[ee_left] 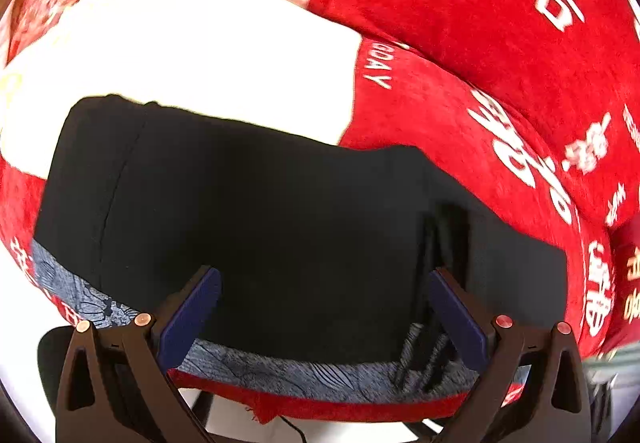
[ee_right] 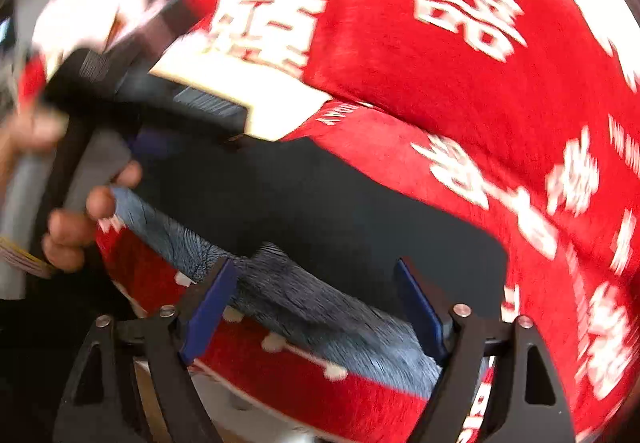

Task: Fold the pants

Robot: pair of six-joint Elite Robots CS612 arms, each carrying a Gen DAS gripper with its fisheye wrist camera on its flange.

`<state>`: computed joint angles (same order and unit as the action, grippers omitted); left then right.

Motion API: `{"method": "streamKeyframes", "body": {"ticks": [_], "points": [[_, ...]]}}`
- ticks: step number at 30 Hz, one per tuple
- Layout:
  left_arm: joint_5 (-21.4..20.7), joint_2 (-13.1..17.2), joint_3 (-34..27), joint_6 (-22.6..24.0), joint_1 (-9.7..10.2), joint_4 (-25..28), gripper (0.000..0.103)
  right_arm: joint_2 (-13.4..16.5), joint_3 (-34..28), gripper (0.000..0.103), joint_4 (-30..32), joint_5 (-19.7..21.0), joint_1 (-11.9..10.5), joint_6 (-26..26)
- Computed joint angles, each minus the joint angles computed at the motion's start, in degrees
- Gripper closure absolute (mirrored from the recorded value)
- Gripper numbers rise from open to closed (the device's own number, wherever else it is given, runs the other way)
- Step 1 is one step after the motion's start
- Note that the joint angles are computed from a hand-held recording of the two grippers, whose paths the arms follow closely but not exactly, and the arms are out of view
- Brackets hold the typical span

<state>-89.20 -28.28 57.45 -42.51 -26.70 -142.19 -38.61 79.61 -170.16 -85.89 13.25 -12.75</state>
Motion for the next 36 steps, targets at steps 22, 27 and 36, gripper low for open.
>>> {"method": "streamKeyframes", "body": {"ticks": [22, 27, 36], "points": [[-2.9, 5.9, -9.0, 15.5, -4.80, 9.0, 0.000, -1.3, 4.8, 0.013, 6.7, 19.9, -10.4, 5.9], [-1.7, 5.6, -8.8, 15.1, -5.10, 9.5, 0.000, 1.9, 1.3, 0.010, 11.5, 24.9, -11.1, 8.4], [3.5, 5.1, -9.6, 14.7, -5.84, 10.6, 0.000, 1.1, -1.8, 0.008, 14.2, 22.9, -11.4, -1.2]]}}
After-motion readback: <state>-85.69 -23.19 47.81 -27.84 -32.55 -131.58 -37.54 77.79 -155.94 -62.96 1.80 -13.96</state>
